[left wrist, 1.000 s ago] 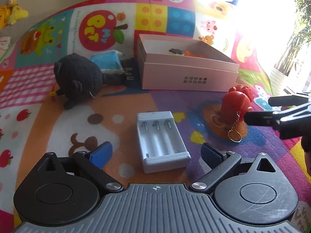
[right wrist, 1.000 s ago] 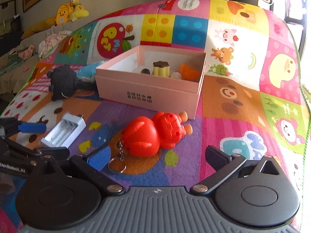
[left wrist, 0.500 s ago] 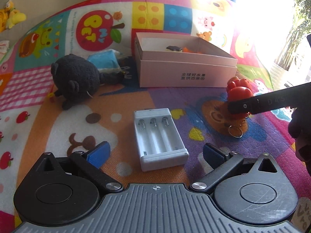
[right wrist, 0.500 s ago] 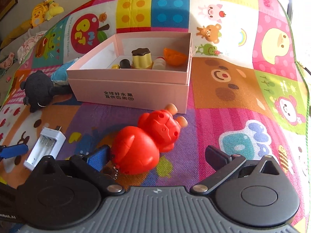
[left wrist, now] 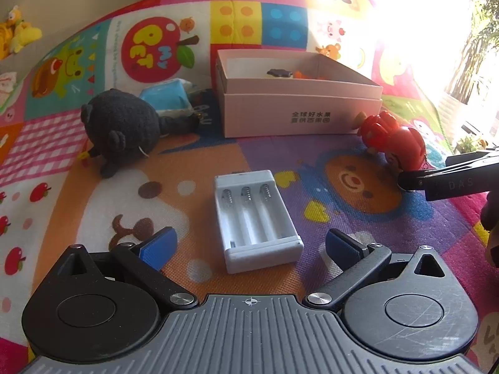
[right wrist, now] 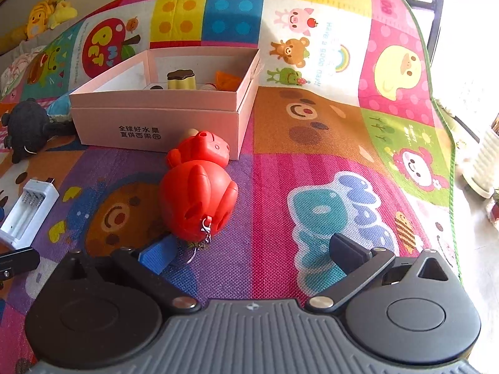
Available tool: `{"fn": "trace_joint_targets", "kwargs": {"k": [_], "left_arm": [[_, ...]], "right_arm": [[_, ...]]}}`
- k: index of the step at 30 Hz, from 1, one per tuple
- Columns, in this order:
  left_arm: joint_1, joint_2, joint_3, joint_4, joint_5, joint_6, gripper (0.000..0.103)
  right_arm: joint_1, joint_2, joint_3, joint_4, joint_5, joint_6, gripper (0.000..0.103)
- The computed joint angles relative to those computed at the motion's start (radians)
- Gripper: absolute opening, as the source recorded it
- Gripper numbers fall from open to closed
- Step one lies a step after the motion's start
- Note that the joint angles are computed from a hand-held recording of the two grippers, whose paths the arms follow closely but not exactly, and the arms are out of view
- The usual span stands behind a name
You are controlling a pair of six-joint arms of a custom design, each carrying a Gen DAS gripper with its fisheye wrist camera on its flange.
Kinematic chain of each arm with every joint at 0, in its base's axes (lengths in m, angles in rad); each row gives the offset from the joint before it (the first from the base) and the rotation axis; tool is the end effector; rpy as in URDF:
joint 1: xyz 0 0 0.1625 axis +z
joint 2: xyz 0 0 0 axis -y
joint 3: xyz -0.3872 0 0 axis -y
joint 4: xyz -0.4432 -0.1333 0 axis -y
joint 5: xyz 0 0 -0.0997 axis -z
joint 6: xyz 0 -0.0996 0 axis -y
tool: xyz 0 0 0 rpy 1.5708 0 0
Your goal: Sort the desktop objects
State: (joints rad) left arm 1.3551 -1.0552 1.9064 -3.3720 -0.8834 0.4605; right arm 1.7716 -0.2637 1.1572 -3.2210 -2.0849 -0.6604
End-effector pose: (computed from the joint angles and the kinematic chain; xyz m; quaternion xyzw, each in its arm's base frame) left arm 0.0628 -0.6317 0.2024 0.1323 0.8410 -0.3908 0.3500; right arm 0.2389 -0.7510 -0.0766 0.2898 -0.8559 0.2940 0.3114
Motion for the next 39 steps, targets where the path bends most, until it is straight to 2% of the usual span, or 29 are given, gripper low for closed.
{"fn": "trace_joint_targets", "kwargs": {"k": [3, 5, 8, 10, 12, 14, 18, 20, 23, 25, 28, 31, 33, 35, 39], "left_arm": [[-0.002, 0.002, 0.0, -0.003, 0.006, 0.004, 0.103], [-0.001, 0.002, 0.0, -0.002, 0.004, 0.004, 0.103], [-0.001, 0.003, -0.001, -0.003, 0.004, 0.005, 0.103], [-0.001, 0.003, -0.001, -0.002, 0.004, 0.004, 0.103], [-0.001, 0.004, -0.001, -0.003, 0.004, 0.004, 0.103], [0.0, 0.004, -0.002, -0.003, 0.004, 0.006, 0.103], [0.0, 0.004, -0.002, -0.003, 0.003, 0.006, 0.103], [0.001, 0.003, -0.002, -0.002, 0.002, 0.005, 0.103], [0.0, 0.003, -0.002, -0.001, 0.003, 0.005, 0.103], [0.0, 0.002, -0.001, -0.001, 0.002, 0.004, 0.103], [0.002, 0.0, -0.001, -0.001, -0.002, 0.0, 0.103], [0.004, -0.003, -0.001, 0.001, -0.007, -0.001, 0.103], [0.004, -0.004, 0.0, 0.0, -0.01, -0.003, 0.103], [0.005, -0.005, 0.001, 0.0, -0.014, -0.006, 0.103], [0.004, -0.005, 0.001, -0.001, -0.013, -0.006, 0.103]], "right_arm": [[-0.001, -0.003, 0.0, 0.003, -0.001, -0.004, 0.103], [0.005, 0.027, -0.028, -0.066, -0.051, -0.031, 0.103], [0.011, 0.091, -0.096, -0.211, -0.137, -0.115, 0.103], [0.008, 0.107, -0.122, -0.267, -0.159, -0.138, 0.103], [0.005, 0.099, -0.117, -0.283, -0.158, -0.127, 0.103], [0.0, 0.061, -0.077, -0.252, -0.136, -0.071, 0.103], [-0.004, -0.024, -0.002, -0.072, -0.049, 0.104, 0.103], [0.0, -0.028, -0.012, 0.018, -0.011, 0.175, 0.103], [0.013, 0.006, -0.088, 0.151, 0.004, 0.238, 0.103], [0.023, 0.044, -0.151, 0.199, 0.005, 0.225, 0.103], [0.038, 0.145, -0.289, 0.183, -0.076, 0.19, 0.103], [0.033, 0.194, -0.377, 0.261, -0.106, 0.21, 0.103], [0.032, 0.193, -0.358, 0.211, -0.096, 0.165, 0.1], [0.031, 0.172, -0.317, 0.175, -0.063, 0.123, 0.082], [0.028, 0.131, -0.238, 0.119, -0.012, 0.054, 0.08]]}}
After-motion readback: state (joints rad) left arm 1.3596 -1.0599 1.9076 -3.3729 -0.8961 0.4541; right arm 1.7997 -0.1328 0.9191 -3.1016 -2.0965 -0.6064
